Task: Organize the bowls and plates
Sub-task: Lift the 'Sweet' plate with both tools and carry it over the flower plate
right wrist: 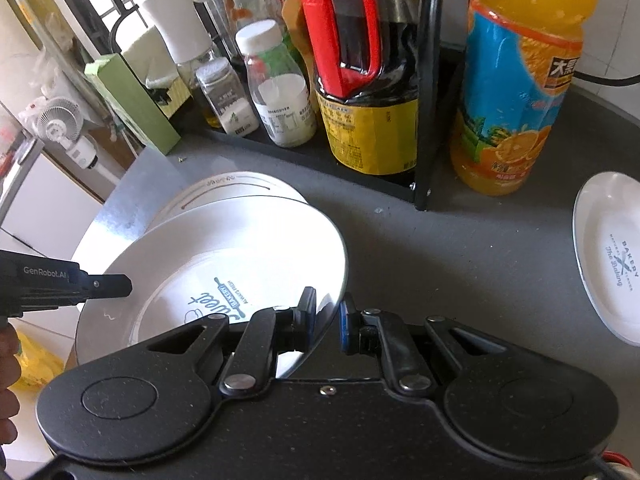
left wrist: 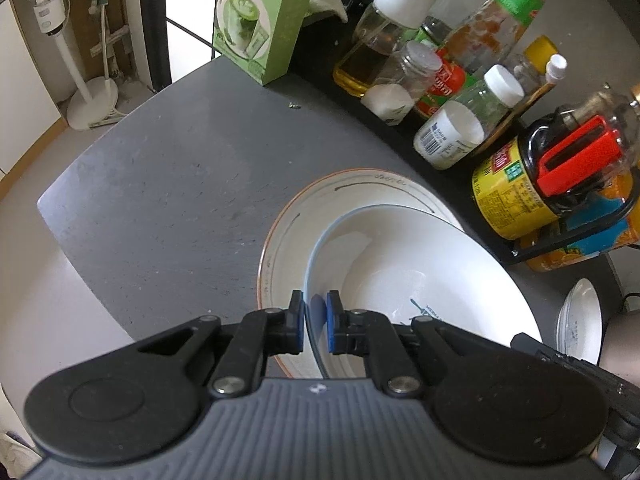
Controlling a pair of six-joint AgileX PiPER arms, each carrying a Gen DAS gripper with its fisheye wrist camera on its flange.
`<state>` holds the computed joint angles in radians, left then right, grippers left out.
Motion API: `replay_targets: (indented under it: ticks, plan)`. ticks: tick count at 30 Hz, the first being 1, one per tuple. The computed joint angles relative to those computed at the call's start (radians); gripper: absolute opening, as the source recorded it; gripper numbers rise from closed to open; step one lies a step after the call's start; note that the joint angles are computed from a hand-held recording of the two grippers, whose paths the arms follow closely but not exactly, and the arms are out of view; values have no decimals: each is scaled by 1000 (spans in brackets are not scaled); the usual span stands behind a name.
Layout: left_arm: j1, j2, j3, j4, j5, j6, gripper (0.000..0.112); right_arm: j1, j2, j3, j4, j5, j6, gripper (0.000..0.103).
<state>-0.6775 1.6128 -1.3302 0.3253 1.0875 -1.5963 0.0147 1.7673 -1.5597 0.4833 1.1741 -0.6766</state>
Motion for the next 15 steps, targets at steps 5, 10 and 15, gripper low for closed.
replay_targets:
  ticks: [5, 10, 15]
  plan:
    - [35, -19, 58, -28, -61, 35, 9, 34, 2, 11, -35, -15, 19, 12]
    - [63, -41, 109, -37, -110, 67, 9, 54, 1, 14, -49, -26, 23, 13]
    - [77, -34, 113, -35, -124, 107, 9, 71, 5, 30, -78, -47, 26, 14]
